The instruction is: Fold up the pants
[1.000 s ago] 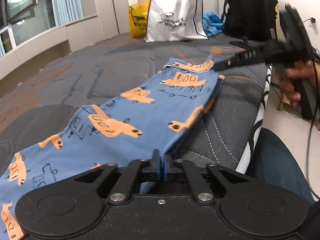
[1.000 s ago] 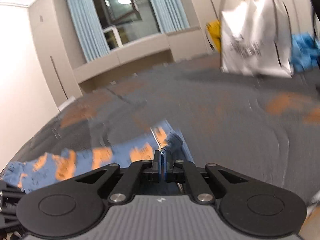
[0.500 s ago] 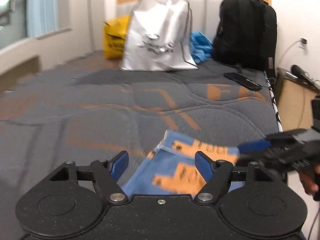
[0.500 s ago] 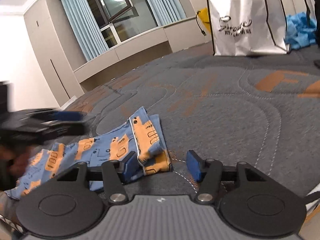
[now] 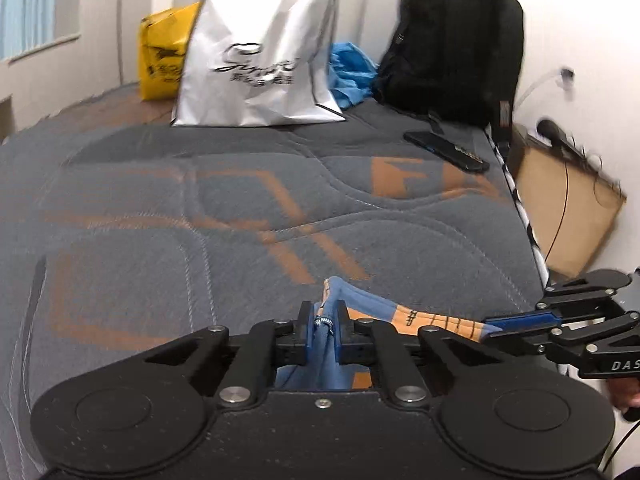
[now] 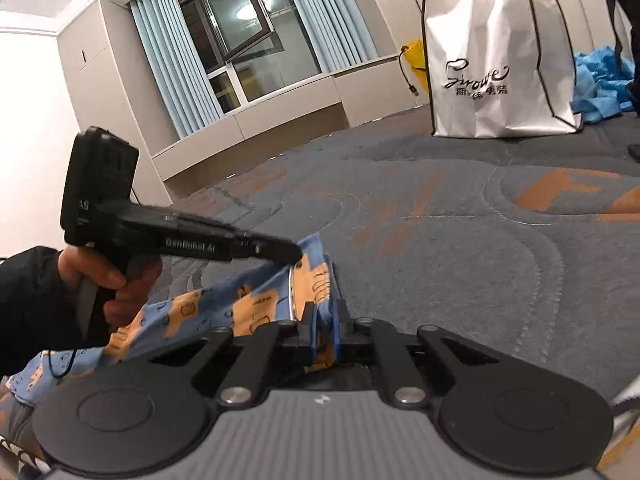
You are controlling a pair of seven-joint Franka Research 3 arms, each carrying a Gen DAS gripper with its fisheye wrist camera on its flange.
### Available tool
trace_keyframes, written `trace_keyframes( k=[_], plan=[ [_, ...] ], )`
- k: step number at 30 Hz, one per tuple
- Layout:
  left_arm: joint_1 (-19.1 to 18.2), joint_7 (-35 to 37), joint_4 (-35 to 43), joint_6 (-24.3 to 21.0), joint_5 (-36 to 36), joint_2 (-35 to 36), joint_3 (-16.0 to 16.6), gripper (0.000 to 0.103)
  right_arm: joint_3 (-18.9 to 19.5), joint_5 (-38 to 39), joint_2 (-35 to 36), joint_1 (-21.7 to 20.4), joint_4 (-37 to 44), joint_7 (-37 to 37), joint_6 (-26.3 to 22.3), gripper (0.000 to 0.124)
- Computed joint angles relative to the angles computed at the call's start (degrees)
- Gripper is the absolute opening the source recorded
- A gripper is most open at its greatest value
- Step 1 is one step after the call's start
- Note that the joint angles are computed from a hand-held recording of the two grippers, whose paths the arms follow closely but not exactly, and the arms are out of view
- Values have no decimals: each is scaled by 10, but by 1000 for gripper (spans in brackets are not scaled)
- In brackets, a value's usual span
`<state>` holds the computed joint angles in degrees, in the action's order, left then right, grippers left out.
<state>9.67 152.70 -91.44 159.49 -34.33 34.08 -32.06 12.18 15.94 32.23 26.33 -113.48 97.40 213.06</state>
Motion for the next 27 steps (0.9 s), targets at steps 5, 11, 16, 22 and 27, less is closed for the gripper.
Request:
trace_keyframes(
  k=[5, 11, 16, 22, 27],
  plan=[
    [-28, -58, 1, 16, 56, 0, 29, 53, 2, 8, 5, -3, 5, 6, -20, 30],
    [-54, -144, 68, -88, 117, 21, 80, 78, 81, -145, 19, -116, 1, 94, -40, 66],
    [-32, -153, 110, -165, 82, 47, 64, 34, 135, -256, 50, -181, 24, 169, -54, 49],
    [-60, -172, 69, -114, 99, 16, 90, 9, 129, -262, 62, -182, 24, 228, -21, 18],
    [-50, -148, 26, -23, 84, -5, 55, 8, 46, -179, 29, -91, 10, 167, 9, 16]
  ],
)
